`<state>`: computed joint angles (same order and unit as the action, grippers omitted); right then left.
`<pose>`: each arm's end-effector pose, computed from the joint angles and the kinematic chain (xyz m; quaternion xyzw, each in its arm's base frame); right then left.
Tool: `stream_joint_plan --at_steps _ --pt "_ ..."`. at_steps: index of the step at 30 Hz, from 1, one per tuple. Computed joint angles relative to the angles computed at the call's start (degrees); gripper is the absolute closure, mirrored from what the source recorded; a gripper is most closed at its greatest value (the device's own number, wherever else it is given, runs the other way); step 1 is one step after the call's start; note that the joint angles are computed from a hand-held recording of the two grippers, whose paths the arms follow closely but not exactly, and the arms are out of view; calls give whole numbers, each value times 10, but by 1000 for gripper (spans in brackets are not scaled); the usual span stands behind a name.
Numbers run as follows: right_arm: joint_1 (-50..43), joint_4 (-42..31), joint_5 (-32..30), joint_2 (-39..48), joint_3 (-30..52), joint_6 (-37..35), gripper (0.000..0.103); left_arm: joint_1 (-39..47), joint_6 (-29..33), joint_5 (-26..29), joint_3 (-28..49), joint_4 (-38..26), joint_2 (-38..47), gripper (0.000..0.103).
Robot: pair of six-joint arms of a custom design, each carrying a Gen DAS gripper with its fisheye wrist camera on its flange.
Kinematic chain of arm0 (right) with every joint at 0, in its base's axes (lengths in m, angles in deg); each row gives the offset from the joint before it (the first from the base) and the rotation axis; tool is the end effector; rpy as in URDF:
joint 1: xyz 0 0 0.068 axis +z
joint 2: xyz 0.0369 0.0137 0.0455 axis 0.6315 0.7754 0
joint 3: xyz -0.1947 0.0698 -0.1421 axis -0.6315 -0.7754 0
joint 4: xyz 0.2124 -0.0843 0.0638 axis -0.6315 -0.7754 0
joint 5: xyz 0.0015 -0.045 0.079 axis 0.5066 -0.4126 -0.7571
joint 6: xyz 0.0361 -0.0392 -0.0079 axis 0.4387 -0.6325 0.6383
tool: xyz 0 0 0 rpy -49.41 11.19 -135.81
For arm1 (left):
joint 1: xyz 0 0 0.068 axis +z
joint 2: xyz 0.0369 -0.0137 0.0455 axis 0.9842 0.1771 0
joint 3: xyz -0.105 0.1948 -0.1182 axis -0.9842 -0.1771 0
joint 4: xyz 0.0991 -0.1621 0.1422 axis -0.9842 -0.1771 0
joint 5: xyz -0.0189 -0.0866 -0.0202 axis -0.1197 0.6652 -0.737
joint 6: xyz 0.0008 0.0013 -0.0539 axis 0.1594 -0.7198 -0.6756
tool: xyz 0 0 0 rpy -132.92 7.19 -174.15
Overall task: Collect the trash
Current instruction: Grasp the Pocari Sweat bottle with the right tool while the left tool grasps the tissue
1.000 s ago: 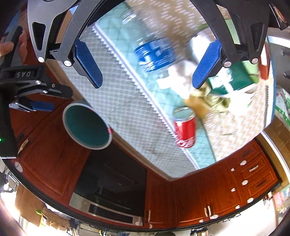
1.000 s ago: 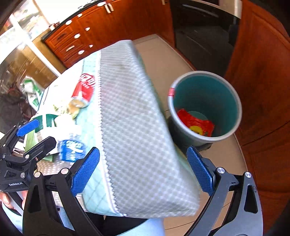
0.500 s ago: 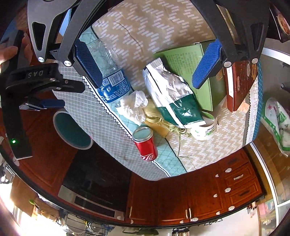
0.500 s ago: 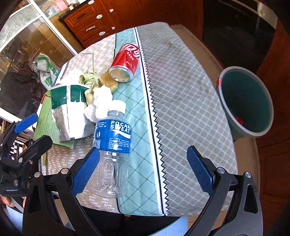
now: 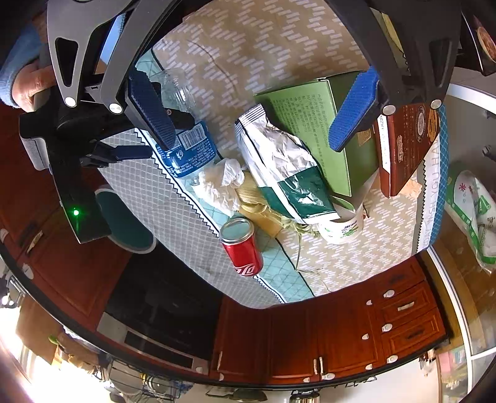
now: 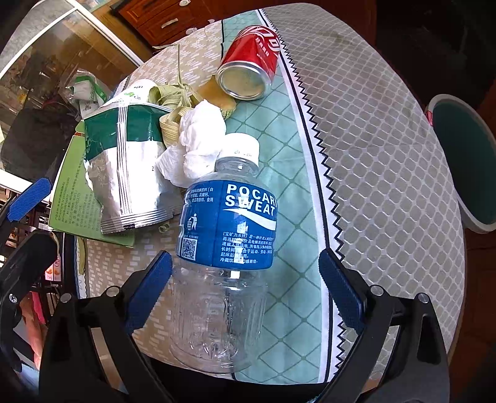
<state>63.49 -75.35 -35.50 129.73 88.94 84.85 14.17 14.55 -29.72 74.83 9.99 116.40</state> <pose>0.2394 0.1235 0.1570 -0.2379 0.9424 0.2205 0.0821 0.1254 -0.2320 0.2429 -0.0507 0.9528 -0.0148 0.2989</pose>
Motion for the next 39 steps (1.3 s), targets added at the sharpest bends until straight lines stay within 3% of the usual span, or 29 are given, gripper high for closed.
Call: stream_joint_plan --at_steps 3,4,15,21,26,31,39 --pt "-12 -4 -38 2 -2 -15 29 7 12 7 13 8 15 4" --pt "-18 -8 -52 2 -3 -23 39 10 17 9 17 11 20 4" --pt "-124 2 11 -44 -31 -96 40 38 59 46 46 61 75 4" --pt "-208 -9 10 -30 -19 -146 40 55 114 76 96 95 149 5" --pt "-250 -18 -10 -12 -7 -176 40 86 179 130 156 116 230 21" --pt "-275 -23 -34 -7 -8 -198 39 121 226 173 218 119 317 23" --pt "-286 -29 -52 36 1 -210 40 143 243 205 251 122 379 58"
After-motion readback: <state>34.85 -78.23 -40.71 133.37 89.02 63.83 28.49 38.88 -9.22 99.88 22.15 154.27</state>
